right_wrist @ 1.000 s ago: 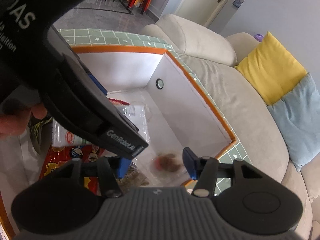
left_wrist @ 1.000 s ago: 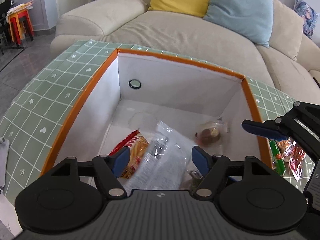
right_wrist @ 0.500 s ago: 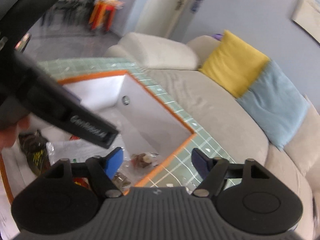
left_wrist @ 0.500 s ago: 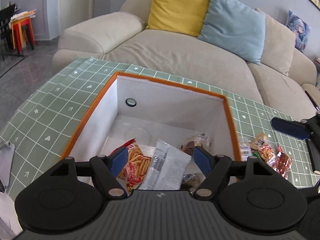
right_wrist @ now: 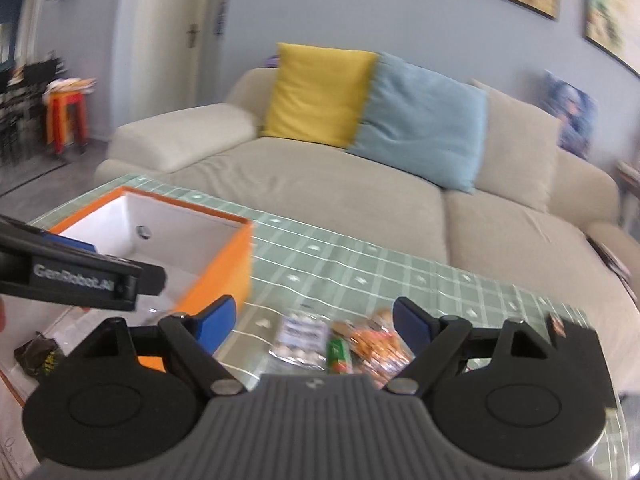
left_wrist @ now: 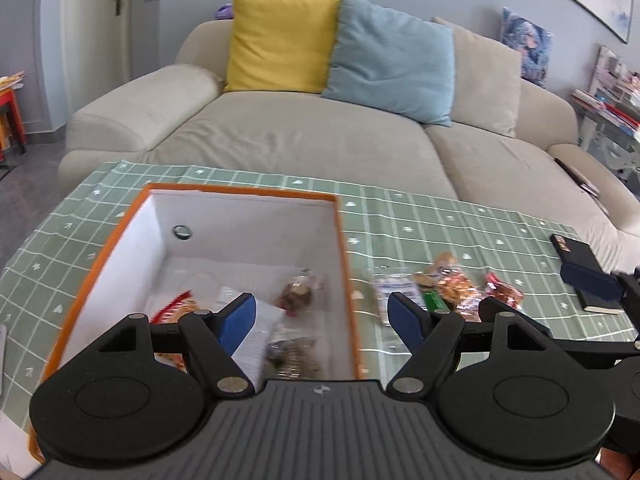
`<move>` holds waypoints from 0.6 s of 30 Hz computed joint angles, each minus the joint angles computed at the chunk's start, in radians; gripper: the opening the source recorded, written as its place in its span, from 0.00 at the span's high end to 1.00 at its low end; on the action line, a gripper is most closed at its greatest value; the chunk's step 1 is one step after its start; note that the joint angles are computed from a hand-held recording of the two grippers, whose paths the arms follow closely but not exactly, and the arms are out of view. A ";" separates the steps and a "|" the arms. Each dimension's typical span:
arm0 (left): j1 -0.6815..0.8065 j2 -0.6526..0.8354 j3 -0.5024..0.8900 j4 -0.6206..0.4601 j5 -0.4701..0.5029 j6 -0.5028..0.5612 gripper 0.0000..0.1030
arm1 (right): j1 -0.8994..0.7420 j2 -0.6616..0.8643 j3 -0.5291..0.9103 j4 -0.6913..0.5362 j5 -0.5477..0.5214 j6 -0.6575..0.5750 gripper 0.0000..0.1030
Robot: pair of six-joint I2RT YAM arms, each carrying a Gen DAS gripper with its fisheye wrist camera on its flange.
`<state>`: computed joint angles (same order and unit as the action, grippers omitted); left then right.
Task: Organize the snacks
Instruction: 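Move both tools back over the remaining snacks on the table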
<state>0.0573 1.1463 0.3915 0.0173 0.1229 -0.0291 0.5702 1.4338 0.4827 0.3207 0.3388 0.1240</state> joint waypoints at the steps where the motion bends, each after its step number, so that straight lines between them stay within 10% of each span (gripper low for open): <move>1: -0.018 -0.010 -0.005 -0.002 -0.004 -0.010 0.15 | -0.009 -0.021 -0.024 0.000 0.009 0.013 0.19; 18: -0.360 0.100 -0.037 0.162 -0.050 -0.113 0.15 | -0.398 -0.098 -0.264 0.136 -0.148 0.013 0.19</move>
